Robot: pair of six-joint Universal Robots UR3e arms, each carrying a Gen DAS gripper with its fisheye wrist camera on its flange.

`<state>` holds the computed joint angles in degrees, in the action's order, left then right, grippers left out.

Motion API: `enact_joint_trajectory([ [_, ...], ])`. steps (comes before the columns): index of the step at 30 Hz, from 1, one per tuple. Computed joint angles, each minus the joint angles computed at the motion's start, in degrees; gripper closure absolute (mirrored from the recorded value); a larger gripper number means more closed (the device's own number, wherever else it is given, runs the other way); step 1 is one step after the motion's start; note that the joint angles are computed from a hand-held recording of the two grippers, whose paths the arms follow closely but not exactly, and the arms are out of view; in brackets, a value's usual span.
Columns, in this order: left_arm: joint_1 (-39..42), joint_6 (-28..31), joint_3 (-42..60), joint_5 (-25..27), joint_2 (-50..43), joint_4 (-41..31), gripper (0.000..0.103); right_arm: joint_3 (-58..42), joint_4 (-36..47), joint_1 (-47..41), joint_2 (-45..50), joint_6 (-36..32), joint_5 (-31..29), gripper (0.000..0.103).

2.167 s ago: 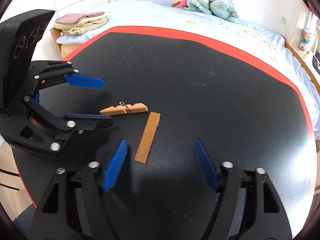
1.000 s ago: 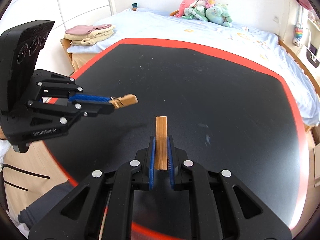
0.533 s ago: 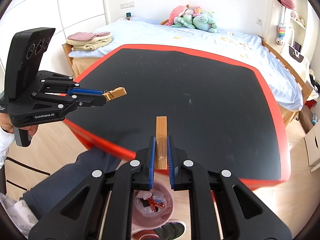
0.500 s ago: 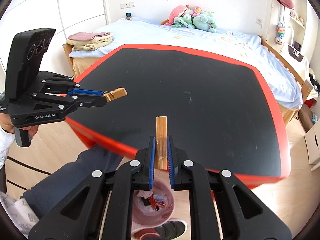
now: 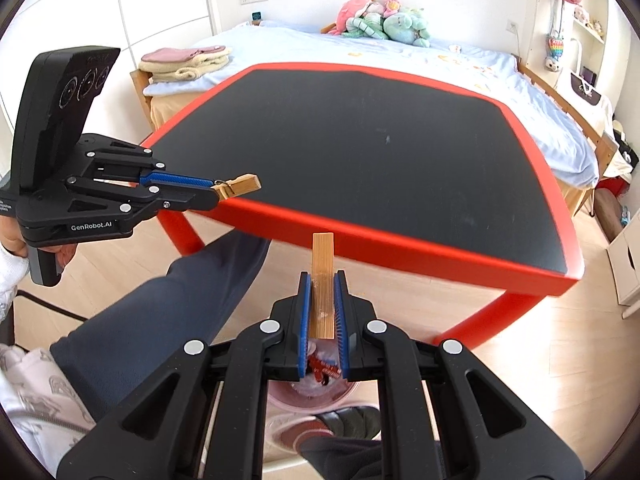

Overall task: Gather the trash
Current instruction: 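Carry both wooden pieces over the pink wastebasket and open both tools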

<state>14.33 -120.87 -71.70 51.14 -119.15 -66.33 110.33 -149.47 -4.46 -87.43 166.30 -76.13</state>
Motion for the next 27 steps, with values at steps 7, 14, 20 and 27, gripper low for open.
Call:
enact_joint_trajectory([
  [7, -0.79, 2.01, -5.94, 1.49, 2.52, 0.31, 0.094, 4.83, -0.63, -0.04, -1.61, 0.71, 0.77, 0.092],
  [14, -1.29, 2.42, -6.23, 1.8, 2.76, -0.36, 0.094, 6.57, -0.62, -0.74, -2.7, 0.48, 2.2, 0.092],
  [20, -1.46, 2.84, -4.85, 1.62, 2.11, -2.07, 0.094, 7.11, -0.16, -2.17, -3.22, -0.03, 4.88, 0.091],
  [27, -0.91, 0.61, -6.17, 0.78, 1.45, 1.93, 0.017, 7.85, -1.47, -2.56, -3.06, 0.37, 4.46, 0.023],
])
